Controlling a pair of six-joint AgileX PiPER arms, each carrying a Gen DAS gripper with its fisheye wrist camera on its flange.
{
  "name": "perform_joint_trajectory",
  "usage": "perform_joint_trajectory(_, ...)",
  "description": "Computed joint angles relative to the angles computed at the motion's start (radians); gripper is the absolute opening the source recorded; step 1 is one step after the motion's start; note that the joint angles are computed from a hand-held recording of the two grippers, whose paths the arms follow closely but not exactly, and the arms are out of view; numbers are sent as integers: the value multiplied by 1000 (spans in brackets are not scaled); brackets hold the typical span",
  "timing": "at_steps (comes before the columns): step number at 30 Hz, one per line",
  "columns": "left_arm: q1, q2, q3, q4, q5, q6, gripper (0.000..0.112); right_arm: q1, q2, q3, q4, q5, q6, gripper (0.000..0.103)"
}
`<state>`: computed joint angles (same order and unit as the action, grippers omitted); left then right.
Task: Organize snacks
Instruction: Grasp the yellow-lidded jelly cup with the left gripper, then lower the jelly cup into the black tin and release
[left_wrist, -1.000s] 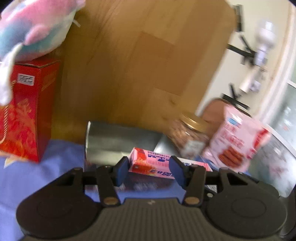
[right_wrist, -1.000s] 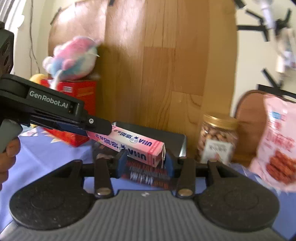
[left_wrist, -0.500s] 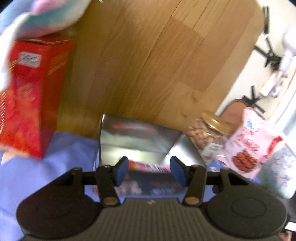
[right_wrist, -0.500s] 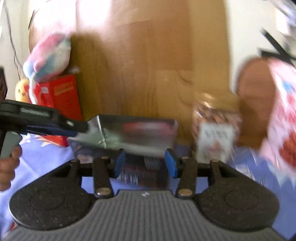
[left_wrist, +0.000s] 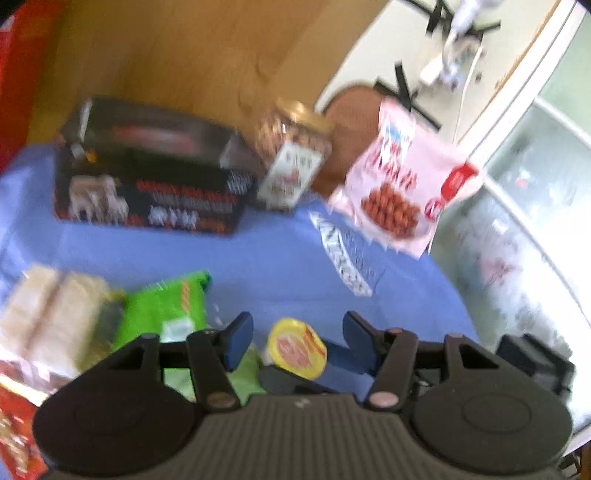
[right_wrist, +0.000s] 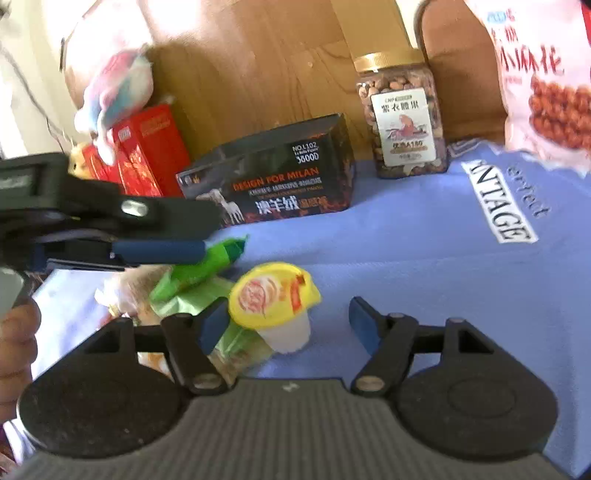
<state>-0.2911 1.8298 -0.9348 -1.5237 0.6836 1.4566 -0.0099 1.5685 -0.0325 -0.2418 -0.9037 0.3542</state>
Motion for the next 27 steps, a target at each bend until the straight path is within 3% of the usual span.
perform_joint_trajectory(3,-58,37,-9,9,-52,-25,55,-2,10,3,29,-4,-36,72)
perform_joint_trajectory(5,-78,54,-8,16,-71,-27,52,-65,33,12,-57,-51,-16,62)
perform_joint_trajectory(6,-95,56,-3,-3,-101,-8,49,-86,51,-5,-99,-53,-6,46)
perform_joint_trajectory(7,-108,55,4,-34,-127,26,49,-81,58,-5,-102,-62,-8,37)
perform_joint_trajectory(10,-90,38,-4,8,-103,-21,49,14,18,-18,26,-26,-81,36)
perform_joint_trajectory(15,-74,-36,-15,-49,-99,49,49,121,-75,-76,190,26,-243,36)
perform_joint_trajectory(21,-42,84,-295,76,-100,-169,49,62,73,-327,143,42,-299,36)
perform_joint_trajectory(27,-34,275,-600,187,-130,-377,48,32,233,-604,111,151,-307,36)
